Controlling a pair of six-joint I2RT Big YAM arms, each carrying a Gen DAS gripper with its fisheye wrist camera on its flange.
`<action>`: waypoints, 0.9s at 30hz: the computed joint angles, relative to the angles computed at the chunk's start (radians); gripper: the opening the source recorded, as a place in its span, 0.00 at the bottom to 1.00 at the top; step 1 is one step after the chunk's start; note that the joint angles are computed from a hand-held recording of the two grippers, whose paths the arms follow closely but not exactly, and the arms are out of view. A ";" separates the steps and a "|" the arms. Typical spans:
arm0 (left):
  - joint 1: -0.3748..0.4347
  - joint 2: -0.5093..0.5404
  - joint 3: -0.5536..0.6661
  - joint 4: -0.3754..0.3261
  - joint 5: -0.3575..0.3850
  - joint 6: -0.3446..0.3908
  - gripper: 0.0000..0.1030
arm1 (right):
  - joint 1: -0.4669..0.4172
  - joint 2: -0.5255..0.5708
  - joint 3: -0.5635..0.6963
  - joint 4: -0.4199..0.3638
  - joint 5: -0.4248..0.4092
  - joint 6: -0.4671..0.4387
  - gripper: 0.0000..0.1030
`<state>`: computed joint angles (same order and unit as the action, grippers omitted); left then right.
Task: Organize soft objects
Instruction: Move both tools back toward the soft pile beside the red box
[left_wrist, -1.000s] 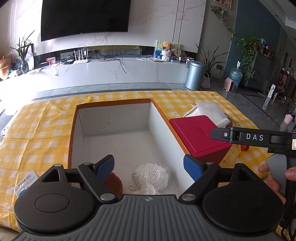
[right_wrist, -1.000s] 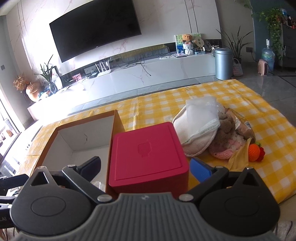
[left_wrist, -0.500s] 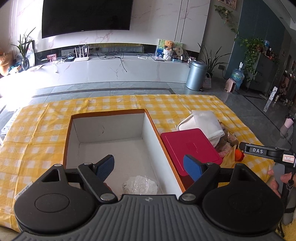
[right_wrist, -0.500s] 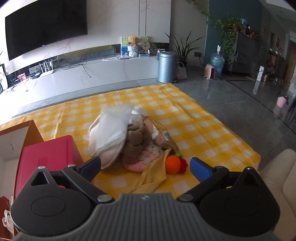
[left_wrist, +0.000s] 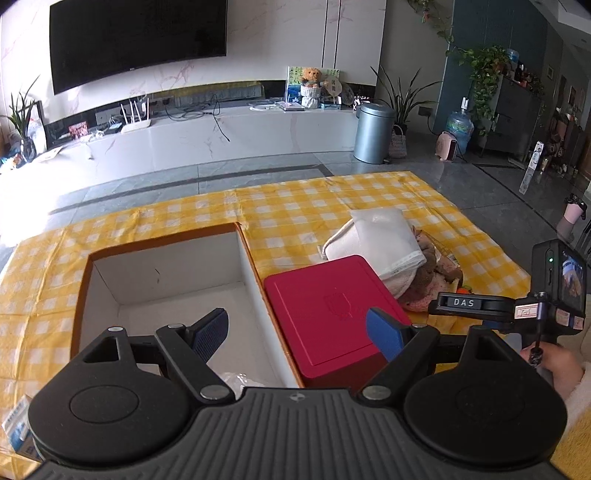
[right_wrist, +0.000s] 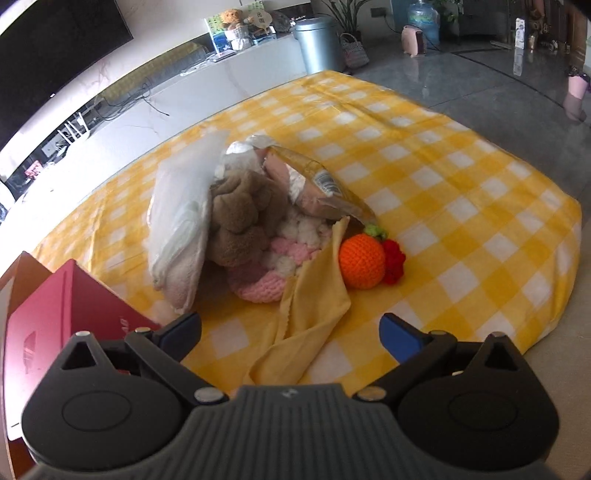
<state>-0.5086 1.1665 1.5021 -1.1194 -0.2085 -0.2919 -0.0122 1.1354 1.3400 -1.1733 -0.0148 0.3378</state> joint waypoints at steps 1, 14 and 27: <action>0.002 0.006 0.000 0.004 0.026 -0.007 0.96 | 0.012 0.008 0.002 -0.008 0.032 0.005 0.98; -0.075 0.130 0.089 -0.037 0.022 -0.027 0.96 | 0.015 0.086 0.002 -0.058 0.004 -0.016 0.74; -0.128 0.210 0.200 -0.147 -0.107 0.038 0.96 | 0.093 0.071 -0.019 -0.043 0.153 -0.117 0.38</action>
<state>-0.6366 1.3769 1.7023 -1.2668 -0.3152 -0.2537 0.0810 1.2064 1.3209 -1.2162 0.1386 0.2205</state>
